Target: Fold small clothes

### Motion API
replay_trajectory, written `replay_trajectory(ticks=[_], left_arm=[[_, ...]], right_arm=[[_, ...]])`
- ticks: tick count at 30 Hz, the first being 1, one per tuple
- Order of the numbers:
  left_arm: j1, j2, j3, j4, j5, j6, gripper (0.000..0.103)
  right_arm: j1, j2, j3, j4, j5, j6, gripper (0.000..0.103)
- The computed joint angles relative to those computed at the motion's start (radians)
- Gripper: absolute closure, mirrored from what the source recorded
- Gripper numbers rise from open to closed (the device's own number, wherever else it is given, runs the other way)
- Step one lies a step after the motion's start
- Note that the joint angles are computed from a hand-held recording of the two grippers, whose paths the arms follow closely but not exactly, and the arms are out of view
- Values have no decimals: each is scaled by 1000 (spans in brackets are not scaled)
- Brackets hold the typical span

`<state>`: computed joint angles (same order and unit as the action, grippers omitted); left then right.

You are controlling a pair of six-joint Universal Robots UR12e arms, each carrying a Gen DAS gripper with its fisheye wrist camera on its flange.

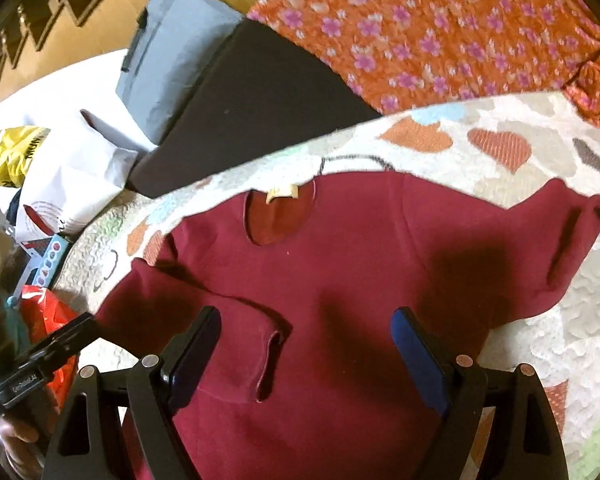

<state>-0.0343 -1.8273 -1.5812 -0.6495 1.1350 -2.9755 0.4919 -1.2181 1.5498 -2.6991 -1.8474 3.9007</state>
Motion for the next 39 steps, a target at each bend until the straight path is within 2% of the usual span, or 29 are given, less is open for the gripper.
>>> replay_trajectory(ticks=[4,7,8,10,11,12,15,17,18,19,21,24,27,29,30,31,32,33,34,35,36,37,39], left_arm=[[23,-7,-9,-10,17,-36,34],[25,-20,2,21,51,-85,34],[23,-26,5,40,75,-114,34],[28,-33,9,59,105,-153,34],[32,-35,10,63,111,-171,34],[38,-36,10,68,113,-194,34],[50,-35,8,99,107,-253,34],[50,-32,0,135,112,-263,34],[49,-31,0,139,112,-257,34],[46,-32,1,135,114,-242,34],[37,-35,8,111,116,-211,34],[12,-48,27,60,139,-149,34],[-9,-60,37,41,176,-112,34],[-22,-70,44,30,210,-96,34],[-24,-73,45,22,220,-92,34],[-28,-77,53,1,239,-92,34],[-31,-81,61,-28,263,-94,34],[-31,-81,63,-42,270,-97,34],[-29,-84,69,-61,266,-102,34],[-27,-86,72,-72,259,-107,34],[-28,-88,73,-77,263,-108,34],[-30,-90,75,-85,275,-105,34],[-37,-94,79,-98,303,-91,34]], right_arm=[[-15,33,-33,56,112,-31,17],[-15,76,-79,104,117,-55,20],[-15,92,-94,106,122,-72,32],[7,125,-141,133,32,-168,66],[19,141,-173,160,1,-254,96],[23,149,-193,185,9,-310,97],[29,131,-192,129,-32,-388,97],[34,107,-181,50,-135,-428,97],[38,94,-172,7,-216,-454,97],[39,85,-169,-8,-294,-470,97],[28,67,-158,14,-372,-454,97],[-11,42,-121,73,-306,-360,97],[-36,66,-131,235,-293,-310,97],[-59,80,-155,402,-242,-280,97],[-63,82,-161,443,-241,-278,93],[-63,73,-156,442,-246,-271,90],[-57,61,-140,401,-263,-258,78],[-51,49,-129,352,-266,-255,67],[-46,38,-117,265,-239,-276,61],[-47,37,-110,194,-192,-308,55],[-48,41,-115,114,-104,-357,55],[-54,52,-127,77,-16,-392,55],[-61,90,-184,60,162,-437,55]])
